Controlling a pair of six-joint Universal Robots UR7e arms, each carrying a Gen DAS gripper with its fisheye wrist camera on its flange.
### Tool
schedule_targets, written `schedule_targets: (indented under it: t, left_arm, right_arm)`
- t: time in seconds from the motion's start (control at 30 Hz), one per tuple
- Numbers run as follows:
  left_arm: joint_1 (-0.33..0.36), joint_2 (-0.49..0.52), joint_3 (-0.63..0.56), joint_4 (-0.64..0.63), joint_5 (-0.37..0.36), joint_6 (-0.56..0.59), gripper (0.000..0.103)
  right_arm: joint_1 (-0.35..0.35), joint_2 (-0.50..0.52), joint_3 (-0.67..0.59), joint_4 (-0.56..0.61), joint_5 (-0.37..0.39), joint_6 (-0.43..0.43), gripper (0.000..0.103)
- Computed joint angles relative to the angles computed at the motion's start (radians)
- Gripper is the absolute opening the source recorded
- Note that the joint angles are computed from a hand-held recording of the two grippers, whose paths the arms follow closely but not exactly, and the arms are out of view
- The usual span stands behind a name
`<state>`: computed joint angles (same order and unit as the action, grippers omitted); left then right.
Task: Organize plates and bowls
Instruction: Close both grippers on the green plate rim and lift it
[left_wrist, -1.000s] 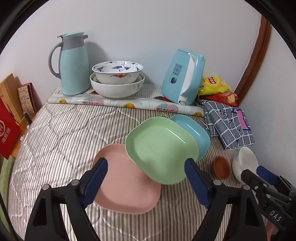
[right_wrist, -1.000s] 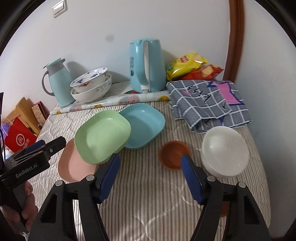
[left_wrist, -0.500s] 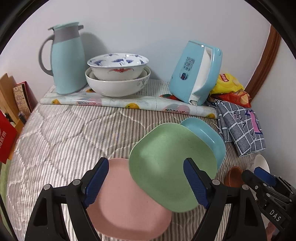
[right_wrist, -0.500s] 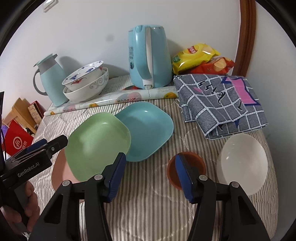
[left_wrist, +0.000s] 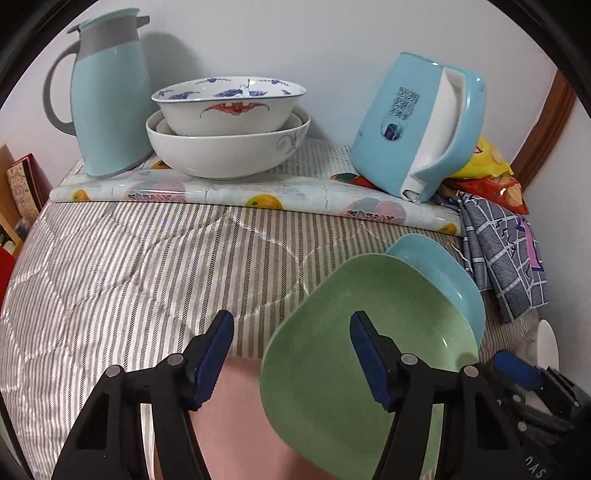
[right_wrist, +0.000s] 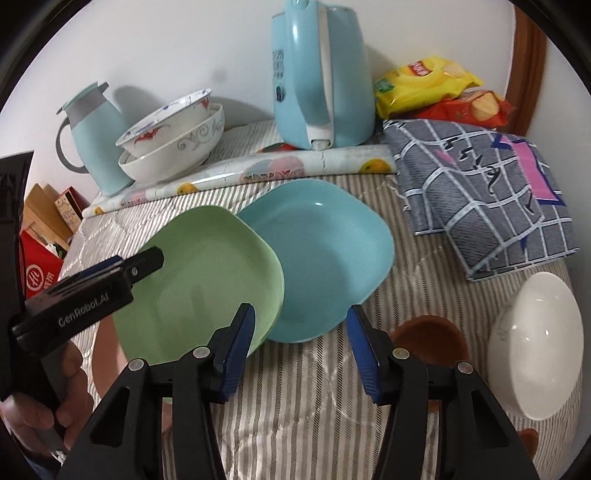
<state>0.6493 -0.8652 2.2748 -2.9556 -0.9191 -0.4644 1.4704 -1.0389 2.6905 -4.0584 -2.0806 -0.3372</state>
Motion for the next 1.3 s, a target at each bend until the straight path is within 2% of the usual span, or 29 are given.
schedule_targets:
  t: [0.2,0.37,0.4,0.47,0.53,0.57,0.77,1.03,1.3]
  left_arm:
    - [0.035,0.033,-0.034,-0.023,-0.033,0.046,0.050]
    - [0.055,0.052,-0.052,-0.023,-0.059,0.065,0.039]
    - [0.058,0.051,-0.051,-0.030,-0.069,0.070,0.035]
    - [0.059,0.050,-0.049,-0.037,-0.082,0.078,0.033]
    - [0.058,0.047,-0.048,-0.035,-0.092,0.085,0.027]
    - [0.059,0.045,-0.046,-0.038,-0.103,0.089,0.025]
    - [0.044,0.021,-0.023,-0.044,-0.119,0.086,0.018]
    - [0.002,-0.052,0.039,-0.036,-0.113,0.042,0.016]
    - [-0.060,-0.175,0.128,0.005,-0.073,-0.020,0.015]
  right_arm:
    - [-0.005,0.018,-0.041,0.056,-0.012,0.019,0.052]
    - [-0.002,0.022,-0.062,0.097,-0.029,0.028,0.043]
    - [-0.001,0.024,-0.066,0.103,-0.033,0.026,0.039]
    - [-0.003,0.025,-0.072,0.116,-0.036,0.022,0.033]
    - [-0.003,0.025,-0.076,0.124,-0.035,0.021,0.017]
    - [-0.002,0.024,-0.079,0.127,-0.034,0.022,0.013]
    - [0.027,0.056,-0.092,0.065,-0.103,-0.015,0.011]
    - [0.053,0.031,-0.044,0.015,-0.095,-0.001,0.010]
    - [0.136,0.054,0.009,-0.057,-0.121,0.035,0.010]
